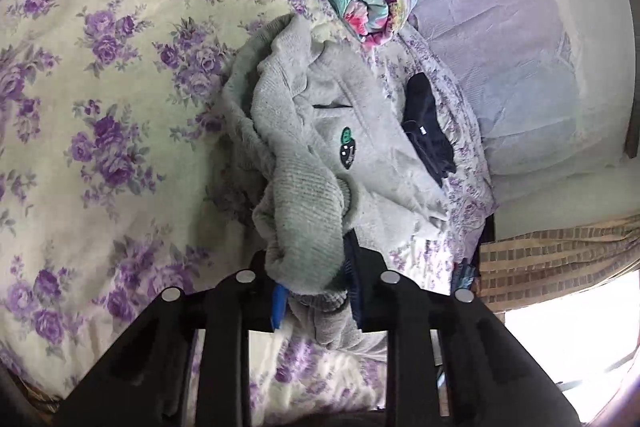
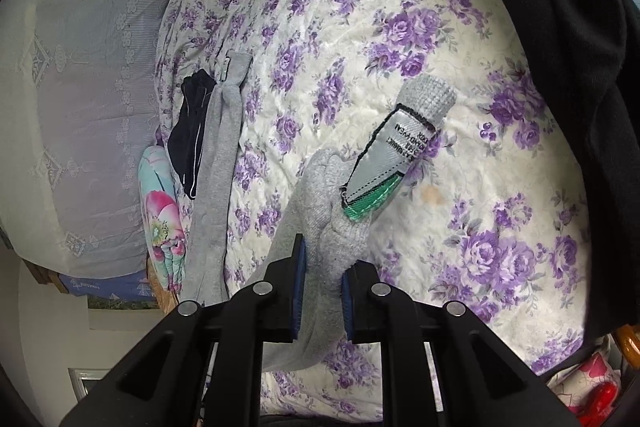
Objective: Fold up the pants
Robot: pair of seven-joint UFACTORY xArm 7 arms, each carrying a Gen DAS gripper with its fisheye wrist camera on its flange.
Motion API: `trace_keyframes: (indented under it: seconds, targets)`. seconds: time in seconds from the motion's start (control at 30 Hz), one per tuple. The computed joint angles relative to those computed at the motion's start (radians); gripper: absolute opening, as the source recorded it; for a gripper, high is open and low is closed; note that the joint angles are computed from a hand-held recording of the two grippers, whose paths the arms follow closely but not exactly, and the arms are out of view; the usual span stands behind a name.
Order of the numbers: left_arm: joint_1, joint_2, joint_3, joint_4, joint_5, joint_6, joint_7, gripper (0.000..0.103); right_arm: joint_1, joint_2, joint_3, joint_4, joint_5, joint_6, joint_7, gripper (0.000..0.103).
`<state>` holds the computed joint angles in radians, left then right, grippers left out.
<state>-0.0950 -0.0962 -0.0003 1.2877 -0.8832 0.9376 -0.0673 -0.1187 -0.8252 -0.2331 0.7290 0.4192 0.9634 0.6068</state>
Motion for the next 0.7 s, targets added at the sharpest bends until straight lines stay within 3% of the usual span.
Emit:
trace_keyframes:
  seconds: [0.1,0.27,0.37,0.43,0.47,0.5,0.57,0.7]
  targets:
    - [0.024,-0.034,0.033,-0.006,-0.004,0.099,-0.033,0.022,-0.011,-0.013,-0.003,0.034,-0.048,0.123,0.006,0.015]
    - [0.065,-0.019,0.051,-0.076,0.105,0.231,-0.063,0.025,-0.046,0.005,-0.007,-0.021,-0.128,0.297,-0.031,0.017]
    - [0.080,-0.049,0.057,-0.125,0.055,0.204,-0.071,0.044,-0.066,-0.007,-0.004,-0.027,-0.115,0.299,-0.041,0.024]
    - [0.084,-0.065,0.048,-0.091,0.125,0.176,-0.072,0.061,-0.094,0.016,0.015,0.048,-0.186,0.326,-0.054,0.042]
    - [0.085,-0.065,0.046,-0.066,0.163,0.167,-0.071,0.075,-0.111,0.032,0.024,0.089,-0.230,0.327,-0.061,0.055]
    - [0.087,-0.058,0.043,-0.033,0.210,0.162,-0.081,0.080,-0.134,0.049,0.036,0.128,-0.271,0.318,-0.054,0.057]
    - [0.091,-0.046,0.042,0.011,0.257,0.125,-0.104,0.080,-0.159,0.081,0.051,0.175,-0.315,0.238,-0.039,0.057]
    - [0.057,0.068,0.016,0.150,0.183,0.055,-0.069,0.080,-0.020,0.277,-0.019,0.241,-0.122,-0.013,-0.163,0.058]
